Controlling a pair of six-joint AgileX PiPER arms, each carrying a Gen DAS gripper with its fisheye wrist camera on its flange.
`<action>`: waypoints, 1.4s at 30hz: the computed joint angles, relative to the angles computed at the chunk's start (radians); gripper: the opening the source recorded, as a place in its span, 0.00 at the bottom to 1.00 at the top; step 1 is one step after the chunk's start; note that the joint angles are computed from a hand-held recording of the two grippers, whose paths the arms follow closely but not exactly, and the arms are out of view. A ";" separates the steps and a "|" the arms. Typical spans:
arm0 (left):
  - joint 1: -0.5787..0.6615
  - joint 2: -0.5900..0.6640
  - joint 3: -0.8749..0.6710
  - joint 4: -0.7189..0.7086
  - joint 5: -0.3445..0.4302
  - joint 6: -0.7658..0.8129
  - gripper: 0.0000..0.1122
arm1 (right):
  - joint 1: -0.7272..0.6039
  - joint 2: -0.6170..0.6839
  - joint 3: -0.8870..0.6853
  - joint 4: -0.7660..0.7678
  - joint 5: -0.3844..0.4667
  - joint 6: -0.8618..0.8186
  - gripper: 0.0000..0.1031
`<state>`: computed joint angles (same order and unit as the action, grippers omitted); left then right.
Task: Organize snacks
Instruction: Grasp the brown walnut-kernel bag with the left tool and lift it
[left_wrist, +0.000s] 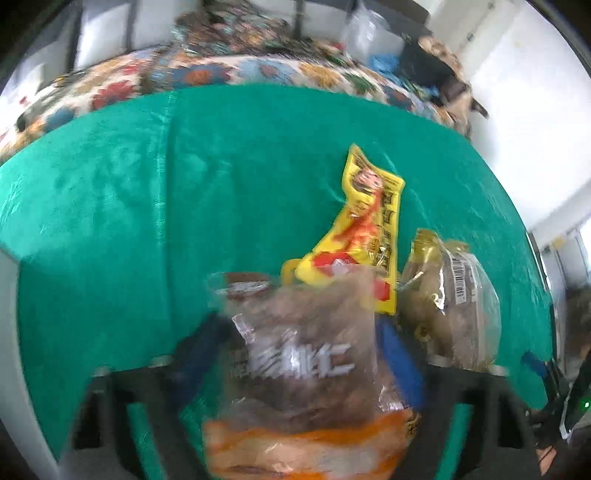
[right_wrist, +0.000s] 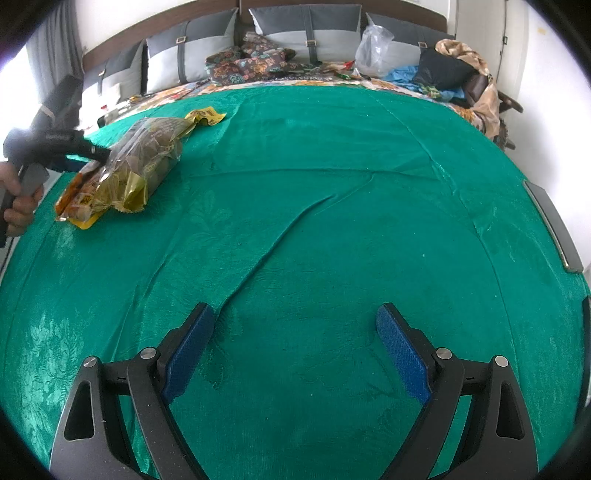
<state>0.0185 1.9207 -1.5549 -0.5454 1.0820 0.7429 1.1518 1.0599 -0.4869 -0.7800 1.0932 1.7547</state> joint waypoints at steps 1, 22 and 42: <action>0.017 -0.024 0.035 -0.019 -0.006 0.018 0.57 | 0.001 0.000 0.000 0.000 0.000 0.001 0.89; 0.308 -0.697 0.960 -0.138 -0.444 0.288 0.91 | 0.000 0.004 -0.002 -0.001 -0.001 0.002 0.89; 0.227 -0.707 1.013 -0.132 -0.580 0.348 0.92 | 0.001 0.007 -0.003 -0.001 0.000 0.004 0.89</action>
